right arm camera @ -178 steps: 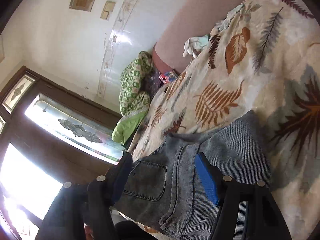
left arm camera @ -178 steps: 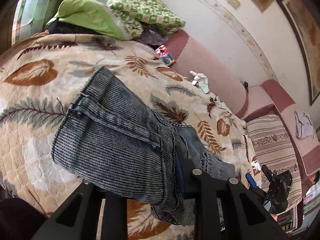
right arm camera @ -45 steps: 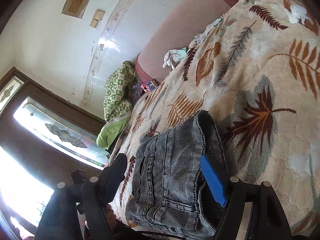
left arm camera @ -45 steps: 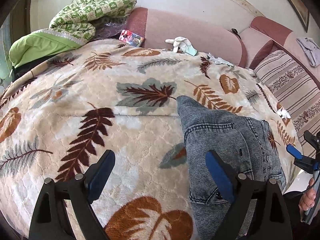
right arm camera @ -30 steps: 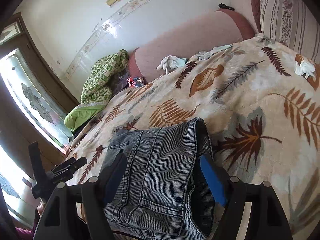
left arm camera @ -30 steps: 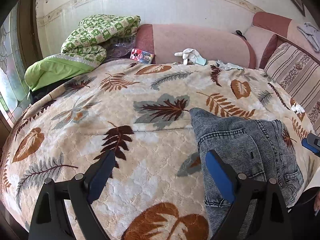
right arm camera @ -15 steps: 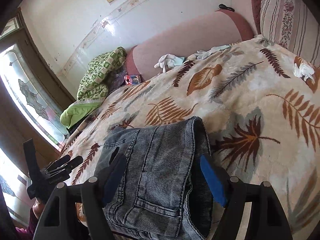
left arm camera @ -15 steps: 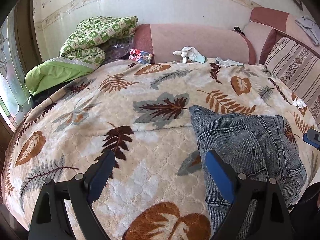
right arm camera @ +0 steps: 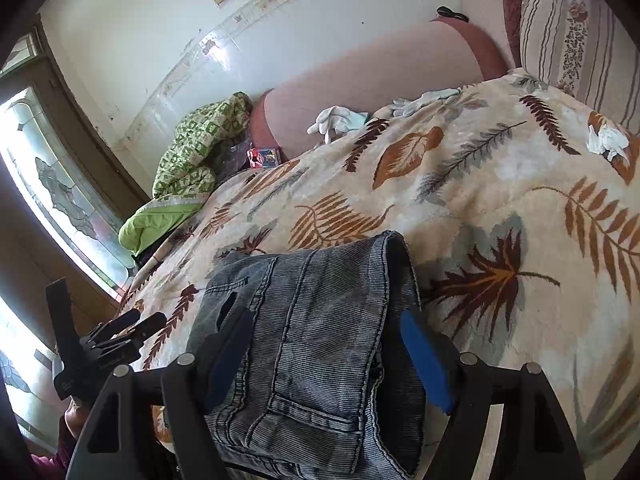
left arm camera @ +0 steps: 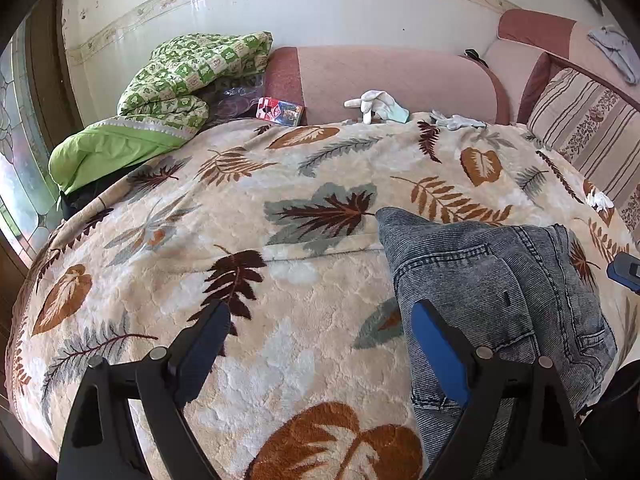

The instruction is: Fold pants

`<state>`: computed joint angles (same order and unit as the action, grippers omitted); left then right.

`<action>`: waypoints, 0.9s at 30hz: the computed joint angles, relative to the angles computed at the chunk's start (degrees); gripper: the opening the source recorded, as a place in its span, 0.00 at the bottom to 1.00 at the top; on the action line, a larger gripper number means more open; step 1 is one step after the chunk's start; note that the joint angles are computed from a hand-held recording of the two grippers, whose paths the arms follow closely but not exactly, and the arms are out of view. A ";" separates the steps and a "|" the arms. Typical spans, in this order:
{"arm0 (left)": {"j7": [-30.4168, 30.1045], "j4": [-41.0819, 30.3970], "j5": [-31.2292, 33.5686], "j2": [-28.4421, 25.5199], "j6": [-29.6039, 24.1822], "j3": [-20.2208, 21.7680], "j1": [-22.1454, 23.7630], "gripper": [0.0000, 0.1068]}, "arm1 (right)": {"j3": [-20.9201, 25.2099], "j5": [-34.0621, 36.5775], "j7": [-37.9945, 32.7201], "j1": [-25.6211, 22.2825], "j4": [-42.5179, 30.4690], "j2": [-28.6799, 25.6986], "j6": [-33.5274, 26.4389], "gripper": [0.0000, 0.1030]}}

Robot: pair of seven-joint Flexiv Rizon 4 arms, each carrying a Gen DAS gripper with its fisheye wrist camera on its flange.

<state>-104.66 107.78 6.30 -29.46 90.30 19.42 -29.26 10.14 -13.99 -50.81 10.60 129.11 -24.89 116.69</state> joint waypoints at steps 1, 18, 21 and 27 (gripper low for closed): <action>0.01 0.00 0.01 0.02 -0.04 -0.07 0.05 0.86 | -0.03 0.03 -0.04 0.00 0.00 -0.06 0.05 0.76; -0.69 -0.25 1.01 0.05 -0.66 0.16 -0.26 0.86 | 0.55 -0.86 0.60 -0.97 -0.13 -0.24 -0.60 0.76; -0.74 -0.28 1.23 0.08 -0.73 0.02 -0.11 0.86 | 0.58 -0.98 0.62 -1.06 -0.14 -0.26 -0.70 0.76; -0.89 -0.32 1.59 0.08 -0.81 -0.15 0.01 0.86 | 0.76 -1.23 0.79 -1.30 -0.13 -0.27 -0.78 0.76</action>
